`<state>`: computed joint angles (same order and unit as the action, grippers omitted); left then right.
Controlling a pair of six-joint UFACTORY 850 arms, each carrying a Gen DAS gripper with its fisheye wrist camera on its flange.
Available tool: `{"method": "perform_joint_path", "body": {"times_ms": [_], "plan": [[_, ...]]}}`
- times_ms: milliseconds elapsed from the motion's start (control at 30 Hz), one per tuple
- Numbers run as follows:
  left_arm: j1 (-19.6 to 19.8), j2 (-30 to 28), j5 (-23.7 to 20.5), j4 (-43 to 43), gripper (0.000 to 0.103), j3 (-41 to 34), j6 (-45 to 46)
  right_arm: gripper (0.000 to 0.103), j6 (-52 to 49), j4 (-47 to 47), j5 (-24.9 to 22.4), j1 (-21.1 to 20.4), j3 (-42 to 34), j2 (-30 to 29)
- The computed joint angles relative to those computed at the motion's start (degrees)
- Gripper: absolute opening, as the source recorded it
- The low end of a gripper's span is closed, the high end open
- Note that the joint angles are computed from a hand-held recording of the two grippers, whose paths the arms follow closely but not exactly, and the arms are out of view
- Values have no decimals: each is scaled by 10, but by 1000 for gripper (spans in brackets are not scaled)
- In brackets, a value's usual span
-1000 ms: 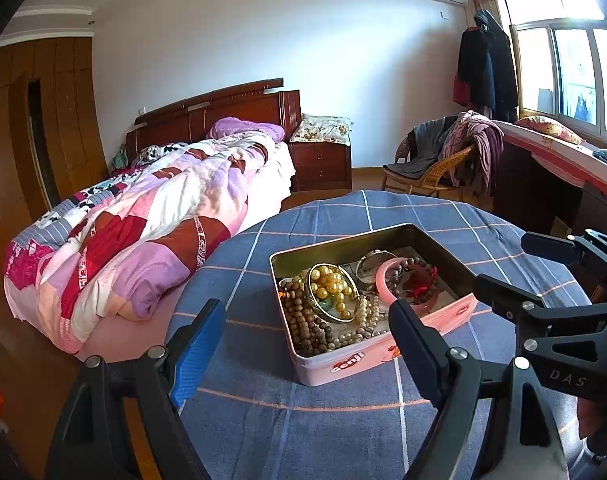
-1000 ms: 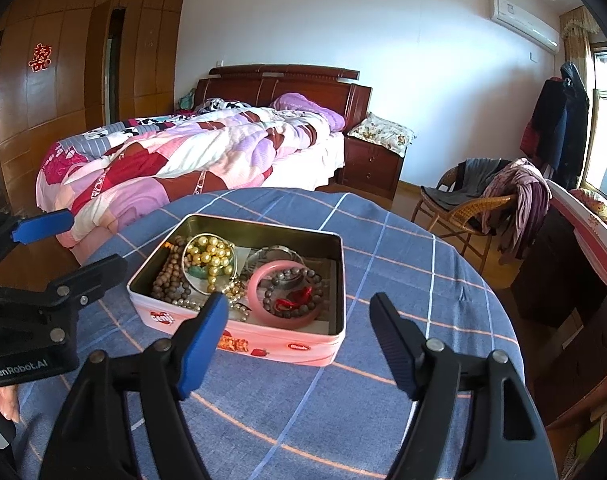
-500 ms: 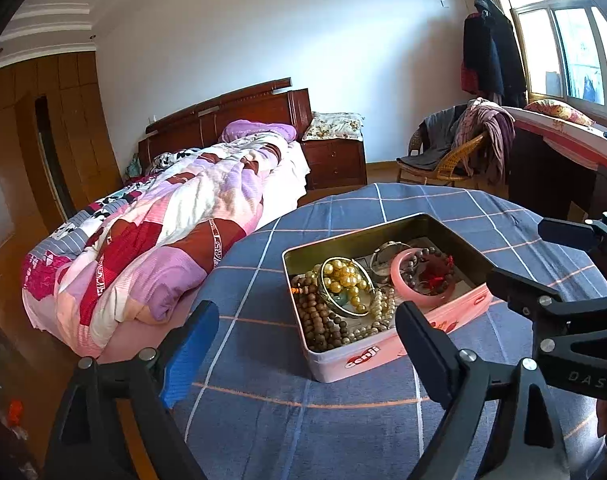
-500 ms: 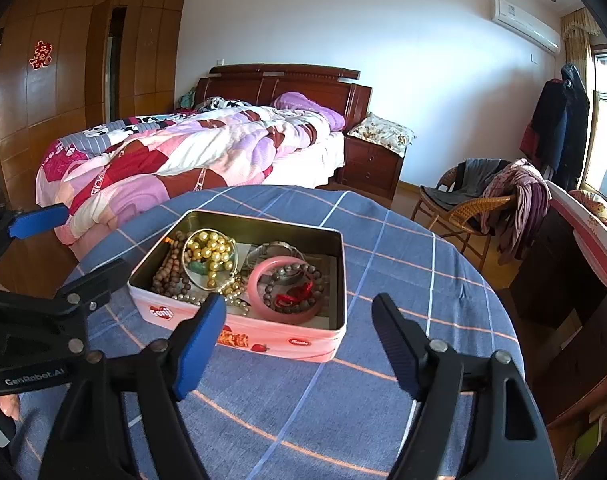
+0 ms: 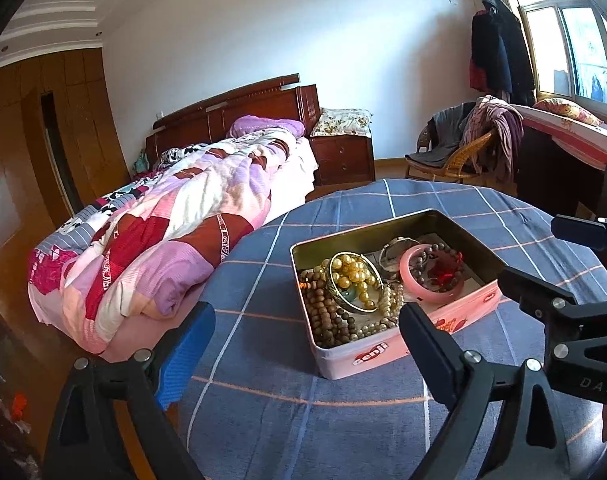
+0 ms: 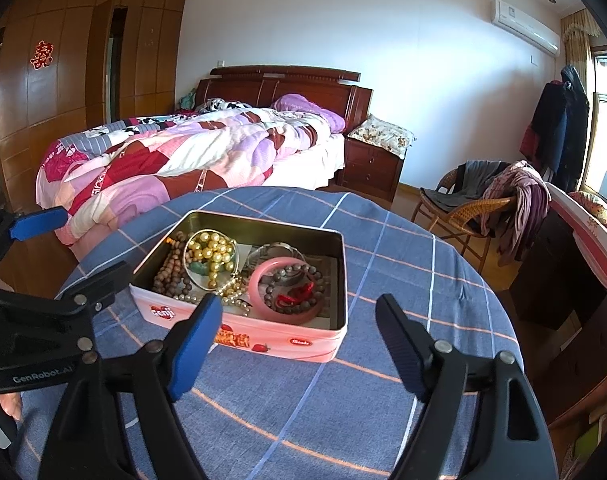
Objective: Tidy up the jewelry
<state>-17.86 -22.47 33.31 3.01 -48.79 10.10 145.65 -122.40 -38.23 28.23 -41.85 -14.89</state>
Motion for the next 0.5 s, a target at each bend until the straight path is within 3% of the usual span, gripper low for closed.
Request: {"method": "perform_joint_path", "body": {"times_ms": [500], "plan": [[-1, -1, 26, -32, 95, 6, 27, 83, -4, 6, 3, 0, 1, 2]]}}
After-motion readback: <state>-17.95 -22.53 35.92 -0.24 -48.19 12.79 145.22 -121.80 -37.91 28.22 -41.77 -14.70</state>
